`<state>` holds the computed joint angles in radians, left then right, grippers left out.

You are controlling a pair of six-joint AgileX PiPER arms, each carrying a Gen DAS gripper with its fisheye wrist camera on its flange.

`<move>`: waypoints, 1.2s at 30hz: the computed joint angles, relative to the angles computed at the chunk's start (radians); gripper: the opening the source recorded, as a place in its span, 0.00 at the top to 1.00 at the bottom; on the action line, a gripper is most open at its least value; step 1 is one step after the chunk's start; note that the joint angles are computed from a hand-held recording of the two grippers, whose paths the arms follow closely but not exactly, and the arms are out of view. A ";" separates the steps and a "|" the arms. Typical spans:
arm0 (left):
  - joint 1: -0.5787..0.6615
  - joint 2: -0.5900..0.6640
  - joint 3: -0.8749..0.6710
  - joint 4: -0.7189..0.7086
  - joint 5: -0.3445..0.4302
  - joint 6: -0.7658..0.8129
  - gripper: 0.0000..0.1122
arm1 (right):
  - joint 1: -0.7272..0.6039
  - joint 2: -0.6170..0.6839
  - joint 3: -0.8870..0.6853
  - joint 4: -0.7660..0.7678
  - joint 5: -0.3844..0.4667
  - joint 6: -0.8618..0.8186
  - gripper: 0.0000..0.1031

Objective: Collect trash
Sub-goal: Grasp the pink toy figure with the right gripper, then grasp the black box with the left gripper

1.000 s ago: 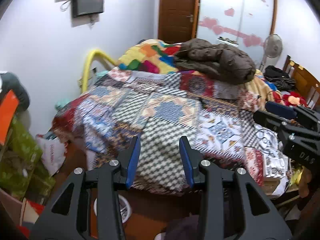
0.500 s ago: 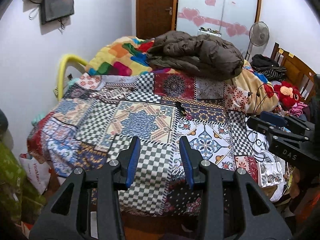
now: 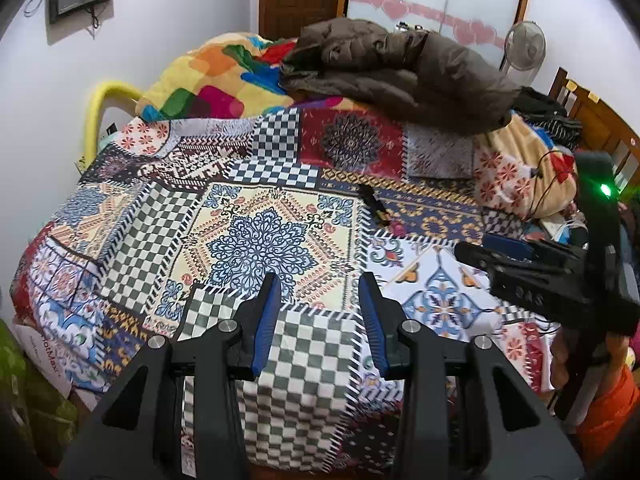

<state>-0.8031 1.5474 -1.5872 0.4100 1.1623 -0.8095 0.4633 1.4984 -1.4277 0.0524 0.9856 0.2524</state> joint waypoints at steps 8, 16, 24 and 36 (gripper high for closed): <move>0.111 0.052 0.086 -0.083 -0.138 0.092 0.65 | -0.027 0.213 -0.099 0.029 -0.052 -0.008 0.57; 0.184 0.070 0.151 -0.153 -0.266 0.143 0.65 | -0.002 0.324 -0.158 -0.055 -0.094 0.050 0.72; 0.210 0.135 0.086 -0.234 -0.310 0.204 0.65 | 0.038 0.276 -0.068 -0.164 -0.152 0.091 0.80; 0.213 0.485 -0.342 -0.387 -0.230 0.307 0.65 | -0.060 0.111 0.056 -0.155 -0.202 0.069 0.80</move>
